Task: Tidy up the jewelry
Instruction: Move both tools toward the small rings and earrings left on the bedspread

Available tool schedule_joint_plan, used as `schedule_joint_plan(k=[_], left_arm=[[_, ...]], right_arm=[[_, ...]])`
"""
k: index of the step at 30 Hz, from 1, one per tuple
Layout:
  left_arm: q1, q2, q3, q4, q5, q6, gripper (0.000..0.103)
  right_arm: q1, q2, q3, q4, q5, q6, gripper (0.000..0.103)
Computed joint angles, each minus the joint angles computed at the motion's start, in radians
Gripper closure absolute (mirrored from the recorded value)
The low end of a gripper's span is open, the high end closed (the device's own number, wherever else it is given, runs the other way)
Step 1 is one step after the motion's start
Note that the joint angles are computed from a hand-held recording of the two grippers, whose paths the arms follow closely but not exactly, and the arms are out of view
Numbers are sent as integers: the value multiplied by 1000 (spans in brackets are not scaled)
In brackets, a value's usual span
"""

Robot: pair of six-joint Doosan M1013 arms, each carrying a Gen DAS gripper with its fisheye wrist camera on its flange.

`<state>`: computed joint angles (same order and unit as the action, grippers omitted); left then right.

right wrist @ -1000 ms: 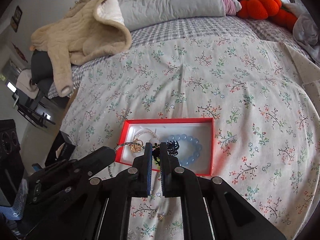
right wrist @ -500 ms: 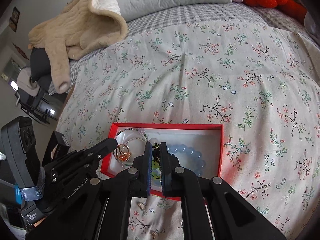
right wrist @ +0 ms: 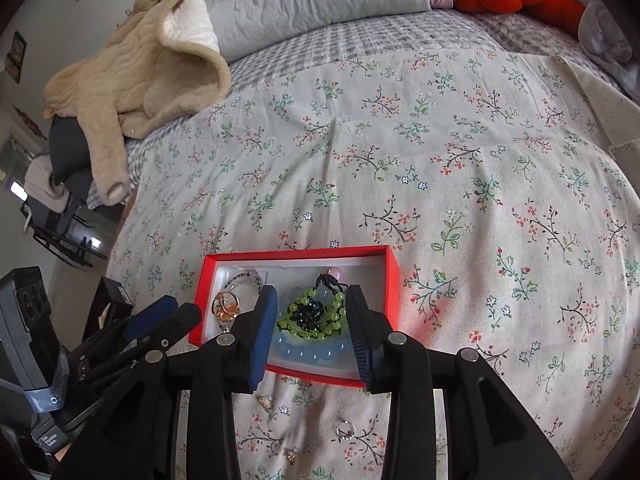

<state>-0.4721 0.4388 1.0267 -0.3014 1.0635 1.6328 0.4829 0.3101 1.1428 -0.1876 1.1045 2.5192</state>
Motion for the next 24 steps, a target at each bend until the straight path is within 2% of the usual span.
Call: schedule_joint_plan(k=[2,4,6,17,24], left_arm=[[-1,-13,19,23,2,0,41],[-3,-28,40,50,10,-5,29],[-5,-44,69,74,11,-9,22],[-17,-134,242,216,-84,-26,14],[-17,-178,343,256,-166,7,14]], right_arm=[[12,-10,5,-21,11,1,60],[25,-20,12,-46,24,5,49],[38,-29,21,-65,38,7,44],[97,-39,86,-102,169,-24,40],[132,-54,155,-116,182,-64,40]])
